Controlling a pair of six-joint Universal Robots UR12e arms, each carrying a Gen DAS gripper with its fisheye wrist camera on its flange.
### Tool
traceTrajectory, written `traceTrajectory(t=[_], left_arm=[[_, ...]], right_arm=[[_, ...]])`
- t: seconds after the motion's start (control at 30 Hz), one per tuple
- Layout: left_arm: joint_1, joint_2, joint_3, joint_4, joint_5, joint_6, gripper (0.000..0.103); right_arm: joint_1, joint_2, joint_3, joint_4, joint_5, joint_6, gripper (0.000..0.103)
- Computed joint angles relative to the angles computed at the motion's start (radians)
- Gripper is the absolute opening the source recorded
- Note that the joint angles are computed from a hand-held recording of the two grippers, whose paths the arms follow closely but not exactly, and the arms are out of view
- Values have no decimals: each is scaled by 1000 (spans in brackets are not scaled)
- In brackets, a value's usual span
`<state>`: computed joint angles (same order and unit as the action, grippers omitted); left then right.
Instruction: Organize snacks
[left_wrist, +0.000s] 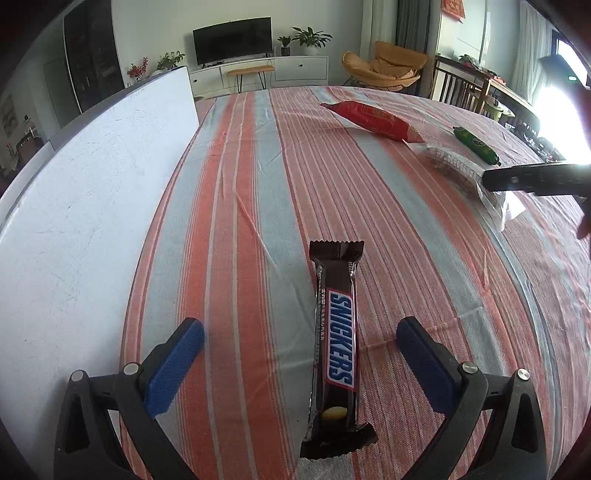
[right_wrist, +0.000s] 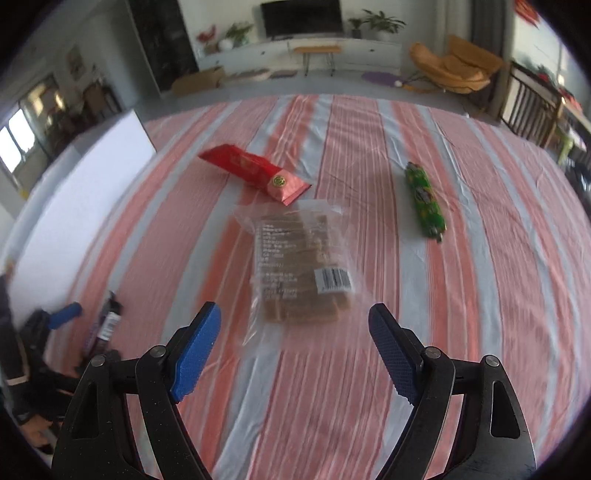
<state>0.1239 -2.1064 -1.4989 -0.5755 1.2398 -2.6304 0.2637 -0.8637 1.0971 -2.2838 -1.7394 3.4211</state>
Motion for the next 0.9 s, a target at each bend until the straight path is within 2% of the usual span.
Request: traceTrajectory(t=[0.03,0.1,0.13,0.2,0.27,0.3,0.33,0.4,0.43,0.47,0.57,0.67,0.77,0.83,0.9], left_arm=[[0,0,0,0,0,0,103],[0,0,3,-8,-2,2,103],[-1,0,5,-13,-2,5,103],[-1,-1,14,-38,-1,21,103],[-3,-1,27,-78,9,38,103],[-4,0,30,-93,14,41,102],[-4,2,32,-100,15,42,94],[2,13,22,-94,-11,60,53],[3,16,23,-102,-16,73,16],[0,18,22,-95,2,77,17],[18,19,32,-144,-50,53,17],[46,40,37,-200,-145,25,17],[84,81,39,-268,-271,23,17],[119,114,37,-306,-357,25,17],[159,146,30,-296,-422,13,17]], right_arm=[[-4,29,-48,62,-3,-9,85],[-22,65,-101,126,64,22,85],[-23,76,-118,139,53,40,90],[-23,92,-147,159,46,66,89],[-18,100,-171,191,35,78,81],[-17,95,-167,189,35,79,64],[-17,90,-166,205,31,89,60],[-21,67,-129,189,60,124,59],[-25,45,-89,156,83,152,59],[-29,19,-38,97,118,189,59],[-37,-70,131,-137,218,314,59],[-25,-112,202,-263,248,386,60],[-7,-131,209,-323,278,415,60],[11,-123,173,-350,305,408,60],[36,-104,112,-365,336,382,60]])
